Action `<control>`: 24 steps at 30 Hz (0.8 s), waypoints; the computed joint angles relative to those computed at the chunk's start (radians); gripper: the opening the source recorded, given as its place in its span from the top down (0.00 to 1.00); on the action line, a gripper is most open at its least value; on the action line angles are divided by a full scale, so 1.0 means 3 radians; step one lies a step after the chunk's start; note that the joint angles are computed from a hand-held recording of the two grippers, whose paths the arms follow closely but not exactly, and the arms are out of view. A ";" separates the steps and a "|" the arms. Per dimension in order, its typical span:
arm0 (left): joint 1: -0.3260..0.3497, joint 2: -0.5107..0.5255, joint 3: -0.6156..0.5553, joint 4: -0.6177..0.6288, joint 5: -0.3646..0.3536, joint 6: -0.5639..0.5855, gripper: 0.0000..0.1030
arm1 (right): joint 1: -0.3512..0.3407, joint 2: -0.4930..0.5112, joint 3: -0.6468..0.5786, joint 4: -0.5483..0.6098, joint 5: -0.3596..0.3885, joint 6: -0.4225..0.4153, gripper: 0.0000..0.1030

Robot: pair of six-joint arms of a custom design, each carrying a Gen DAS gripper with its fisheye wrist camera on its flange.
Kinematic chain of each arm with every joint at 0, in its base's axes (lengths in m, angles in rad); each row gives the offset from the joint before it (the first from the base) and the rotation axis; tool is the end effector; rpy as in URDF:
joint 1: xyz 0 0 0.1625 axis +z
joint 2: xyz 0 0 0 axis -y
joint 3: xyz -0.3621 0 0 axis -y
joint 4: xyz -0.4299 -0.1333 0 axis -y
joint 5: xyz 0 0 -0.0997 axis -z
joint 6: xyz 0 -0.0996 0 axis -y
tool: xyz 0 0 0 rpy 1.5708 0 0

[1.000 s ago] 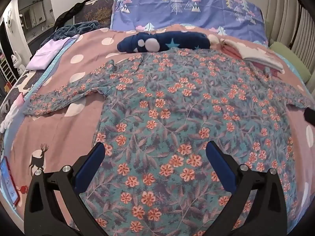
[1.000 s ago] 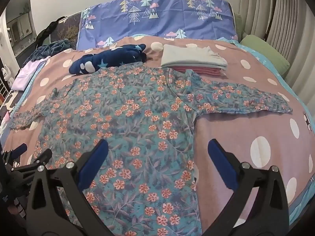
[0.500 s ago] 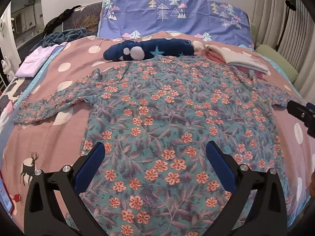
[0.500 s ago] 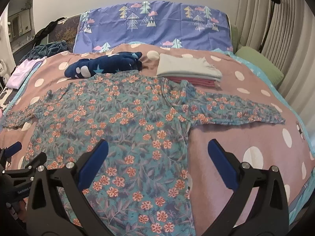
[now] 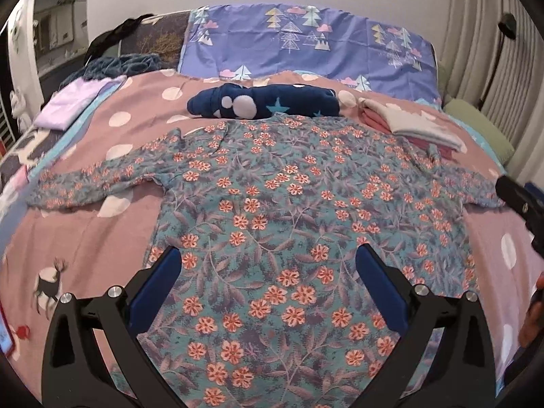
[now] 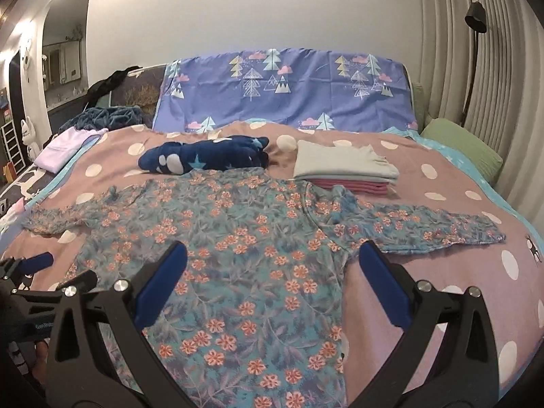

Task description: Fold small clothes

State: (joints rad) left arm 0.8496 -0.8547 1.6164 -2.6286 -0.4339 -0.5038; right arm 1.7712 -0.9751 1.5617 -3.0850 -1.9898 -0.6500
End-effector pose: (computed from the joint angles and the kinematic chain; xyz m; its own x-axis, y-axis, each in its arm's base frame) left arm -0.2654 -0.6406 0.1280 -0.7345 -0.2778 -0.6192 0.3163 0.6671 -0.6745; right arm 0.2290 -0.6614 0.2495 -0.6920 -0.2465 0.6785 -0.6760 0.5509 -0.4893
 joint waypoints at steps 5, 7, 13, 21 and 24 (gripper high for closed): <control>-0.0033 0.0085 0.0059 -0.0627 0.0109 0.0314 0.01 | -0.0022 0.0024 -0.0021 0.0014 -0.0053 0.0051 0.02; -0.0038 0.0109 0.0028 -0.0570 0.0151 0.0355 0.01 | -0.0028 0.0029 -0.0025 0.0044 -0.0073 0.0082 0.02; -0.0017 0.0074 -0.0040 -0.0168 0.0060 0.0235 0.01 | -0.0028 0.0040 -0.0014 0.0080 -0.0107 0.0070 0.02; -0.0002 0.0062 -0.0030 -0.0169 -0.0009 0.0253 0.01 | -0.0052 0.0040 -0.0042 0.0233 -0.0080 0.0203 0.02; -0.0002 0.0068 -0.0029 -0.0200 -0.0005 0.0240 0.01 | -0.0063 0.0037 -0.0065 0.0360 -0.0087 0.0270 0.02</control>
State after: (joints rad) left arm 0.8490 -0.8344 1.6076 -2.6887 -0.4353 -0.4319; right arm 1.7521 -0.9641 1.5423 -2.9769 -2.0160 -0.5688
